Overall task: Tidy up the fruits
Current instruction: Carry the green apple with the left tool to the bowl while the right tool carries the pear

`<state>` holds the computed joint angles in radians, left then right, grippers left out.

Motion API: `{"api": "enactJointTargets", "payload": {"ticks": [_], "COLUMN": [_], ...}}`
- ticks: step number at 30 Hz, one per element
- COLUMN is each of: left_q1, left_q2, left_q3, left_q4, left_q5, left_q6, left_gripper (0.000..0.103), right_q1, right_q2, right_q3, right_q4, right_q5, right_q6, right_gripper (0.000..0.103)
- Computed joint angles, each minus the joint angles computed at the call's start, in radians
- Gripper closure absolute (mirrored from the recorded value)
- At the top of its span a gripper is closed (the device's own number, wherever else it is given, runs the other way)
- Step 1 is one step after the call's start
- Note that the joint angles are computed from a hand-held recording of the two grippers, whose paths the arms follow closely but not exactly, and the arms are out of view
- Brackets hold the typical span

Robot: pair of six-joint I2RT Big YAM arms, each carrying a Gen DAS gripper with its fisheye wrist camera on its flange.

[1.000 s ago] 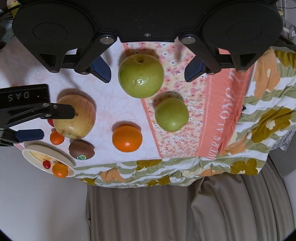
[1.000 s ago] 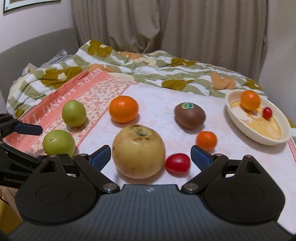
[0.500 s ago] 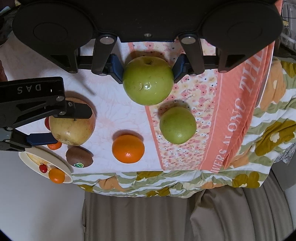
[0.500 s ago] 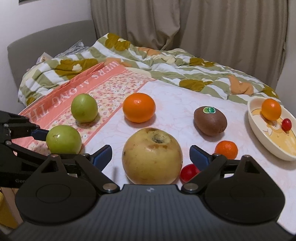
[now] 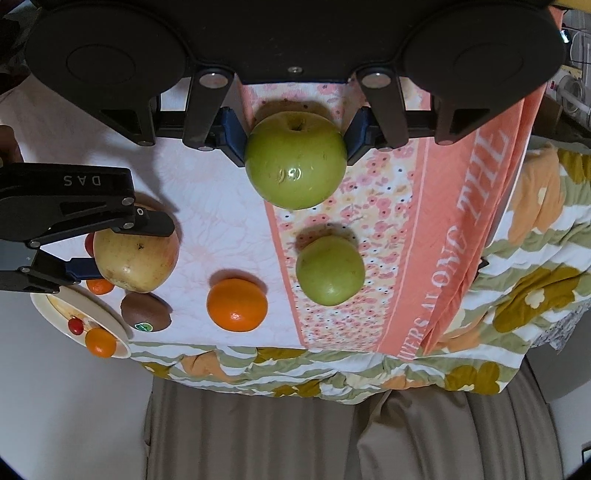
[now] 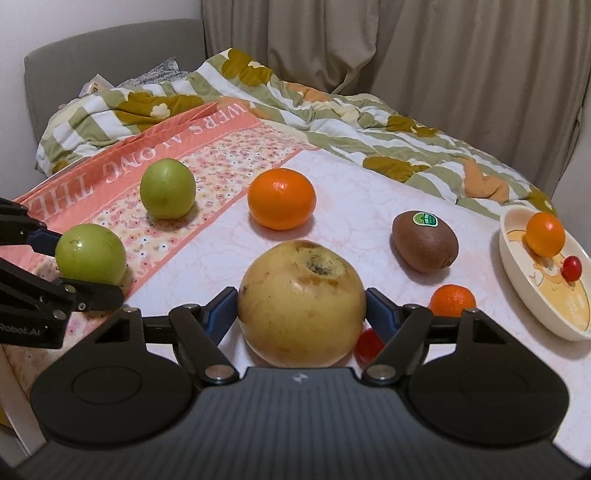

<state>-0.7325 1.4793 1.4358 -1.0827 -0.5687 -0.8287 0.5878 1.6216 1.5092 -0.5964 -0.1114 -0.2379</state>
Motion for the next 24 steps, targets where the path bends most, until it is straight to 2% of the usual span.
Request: {"api": "enactJointTargets", "payload": {"ticks": [11,24], "left_q1": [-0.025,-0.065], "left_q2": [-0.049,-0.087], "left_q3": [0.009,0.077], "left_q4": [-0.044,-0.102], "left_q5": [-0.053,-0.114], "left_q6": [-0.044,-0.027], "left_gripper": [0.043,0.043], "right_q1": [0.009,0.016], "right_q2": [-0.044,-0.149], "right_q3": [-0.009,0.01], "right_q4": [-0.028,-0.116], "right_q5": [0.006,0.035], "right_q6": [0.073,0.204], "right_gripper": [0.014,0.014]}}
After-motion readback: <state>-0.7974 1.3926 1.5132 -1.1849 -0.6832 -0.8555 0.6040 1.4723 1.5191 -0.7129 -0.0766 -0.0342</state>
